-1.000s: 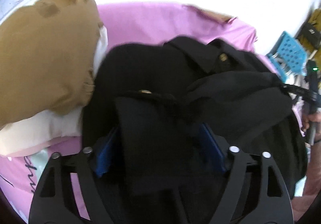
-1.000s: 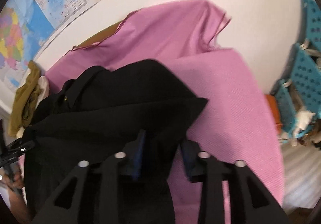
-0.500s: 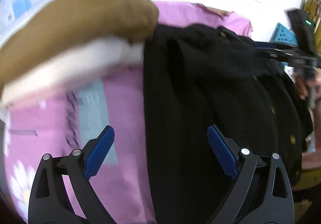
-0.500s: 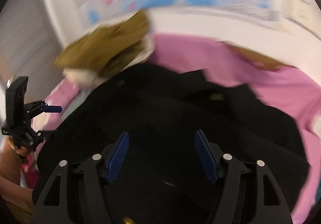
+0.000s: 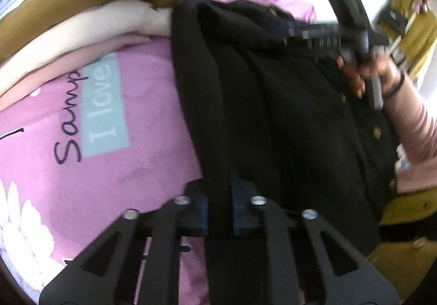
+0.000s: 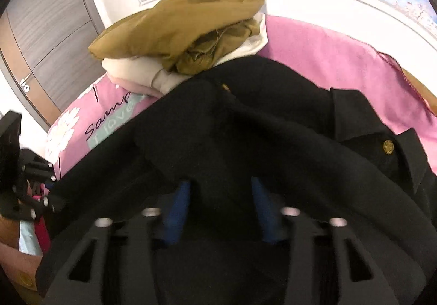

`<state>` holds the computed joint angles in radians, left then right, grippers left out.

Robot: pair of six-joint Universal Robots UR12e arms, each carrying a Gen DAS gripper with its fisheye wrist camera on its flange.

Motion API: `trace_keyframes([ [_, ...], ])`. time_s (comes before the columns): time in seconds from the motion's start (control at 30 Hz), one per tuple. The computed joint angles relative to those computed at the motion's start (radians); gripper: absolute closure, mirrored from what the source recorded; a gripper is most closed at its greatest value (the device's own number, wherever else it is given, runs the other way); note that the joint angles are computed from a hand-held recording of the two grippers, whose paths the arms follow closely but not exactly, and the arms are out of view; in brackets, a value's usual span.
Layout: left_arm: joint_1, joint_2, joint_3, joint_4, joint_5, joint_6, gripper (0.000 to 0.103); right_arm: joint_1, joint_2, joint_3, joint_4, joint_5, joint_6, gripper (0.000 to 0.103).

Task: Fold large clothes

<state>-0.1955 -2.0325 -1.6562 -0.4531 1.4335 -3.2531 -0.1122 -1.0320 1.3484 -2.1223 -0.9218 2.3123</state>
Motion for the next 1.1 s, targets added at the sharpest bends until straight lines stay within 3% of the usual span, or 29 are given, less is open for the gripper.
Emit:
trace_keyframes([
  [0.07, 0.001, 0.015, -0.007, 0.040, 0.050, -0.025, 0.096, 0.001, -0.005, 0.007, -0.019, -0.026, -0.009, 0.094],
  [0.13, 0.007, 0.028, -0.004, 0.055, 0.076, -0.041, 0.096, -0.003, -0.007, 0.006, -0.001, -0.027, -0.017, 0.098],
  [0.37, 0.053, 0.074, -0.019, 0.099, 0.154, -0.124, 0.096, -0.015, -0.032, 0.036, -0.004, -0.057, -0.067, 0.099],
  [0.47, 0.060, 0.078, -0.022, 0.113, 0.244, -0.146, 0.102, -0.015, -0.041, 0.045, -0.008, -0.072, -0.077, 0.094],
  [0.53, 0.078, 0.087, -0.040, 0.127, 0.193, -0.154, 0.086, -0.019, -0.051, 0.048, 0.002, -0.027, -0.083, 0.084],
  [0.57, 0.076, 0.090, -0.046, 0.123, 0.210, -0.143, 0.083, -0.017, -0.055, 0.050, -0.008, -0.013, -0.079, 0.073],
  [0.6, 0.070, 0.087, -0.048, 0.122, 0.224, -0.134, 0.072, -0.015, -0.057, 0.052, -0.018, 0.000, -0.076, 0.068],
  [0.67, 0.070, 0.093, -0.069, 0.124, 0.171, -0.098, 0.038, -0.014, -0.057, 0.038, 0.033, 0.053, -0.095, 0.068],
  [0.73, 0.058, 0.095, -0.094, 0.144, 0.128, -0.072, 0.033, -0.010, -0.054, 0.019, 0.110, 0.103, -0.123, 0.067],
  [0.87, 0.044, 0.099, -0.127, 0.147, 0.091, -0.076, 0.023, 0.009, -0.055, -0.003, 0.265, 0.145, -0.229, 0.055],
  [0.9, 0.039, 0.093, -0.128, 0.122, 0.090, -0.075, 0.024, 0.013, -0.057, -0.005, 0.293, 0.147, -0.250, 0.051],
  [0.93, 0.038, 0.089, -0.125, 0.103, 0.091, -0.076, 0.036, 0.020, -0.060, 0.000, 0.302, 0.147, -0.260, 0.050],
  [0.97, 0.038, 0.082, -0.120, 0.076, 0.083, -0.082, 0.068, 0.028, -0.062, 0.003, 0.306, 0.140, -0.266, 0.049],
  [1.0, 0.042, 0.075, -0.111, 0.040, 0.068, -0.092, 0.087, 0.034, -0.060, -0.002, 0.328, 0.134, -0.278, 0.049],
  [1.03, 0.046, 0.071, -0.107, 0.017, 0.059, -0.118, 0.093, 0.037, -0.061, -0.001, 0.339, 0.134, -0.283, 0.049],
  [1.1, 0.056, 0.077, -0.114, 0.060, 0.025, -0.141, 0.096, 0.041, -0.061, -0.002, 0.363, 0.139, -0.289, 0.049],
])
